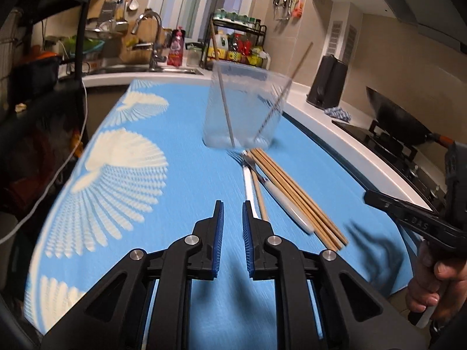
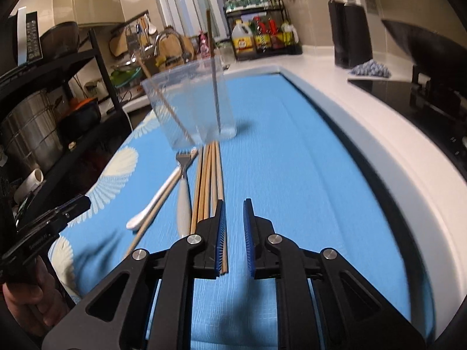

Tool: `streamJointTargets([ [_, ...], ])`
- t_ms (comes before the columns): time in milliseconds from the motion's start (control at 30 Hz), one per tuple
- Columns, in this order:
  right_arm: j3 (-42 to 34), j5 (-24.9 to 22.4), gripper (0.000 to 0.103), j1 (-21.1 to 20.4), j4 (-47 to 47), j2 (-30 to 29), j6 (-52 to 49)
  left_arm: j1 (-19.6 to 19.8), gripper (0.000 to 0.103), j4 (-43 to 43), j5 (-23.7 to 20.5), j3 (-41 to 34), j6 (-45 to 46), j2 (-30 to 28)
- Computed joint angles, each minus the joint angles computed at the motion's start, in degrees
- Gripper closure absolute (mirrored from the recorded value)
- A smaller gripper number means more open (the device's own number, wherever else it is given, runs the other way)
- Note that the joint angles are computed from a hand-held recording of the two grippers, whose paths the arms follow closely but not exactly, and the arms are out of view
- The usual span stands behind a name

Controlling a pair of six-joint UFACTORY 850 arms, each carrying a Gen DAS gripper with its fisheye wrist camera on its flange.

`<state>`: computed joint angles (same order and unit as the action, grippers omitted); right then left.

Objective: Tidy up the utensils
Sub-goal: 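Grasp the white spoon with the left tool while the right tool grasps another chopstick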

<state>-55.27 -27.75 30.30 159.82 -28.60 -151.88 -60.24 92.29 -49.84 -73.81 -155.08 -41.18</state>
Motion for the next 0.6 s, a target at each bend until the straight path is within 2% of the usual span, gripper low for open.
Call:
streamJointTargets([
  [333,-4.0,4.1,0.088,1.5,-1.1,-5.3,-1.9,1.4,0.09,1.3,5.5,-3.2,-2.2,-3.3],
  [433,-4.2,3.8,0.086,1.3,-3.2,-5.8,-0.5,2.1,0.09,2.4,6.6,-3.3,-3.9,-3.5],
  [533,-4.1,4.0,0.086,1.7,-1.4,-5.9,-3.9,2.8,0.09,2.4,7.8,-3.9,-4.4,-3.9],
  [600,-3.9,4.7,0.087,2.4,3.5,-5.7,-10.2,3.3,0.09,3.0,9.0,-4.2,-5.3,-4.2],
])
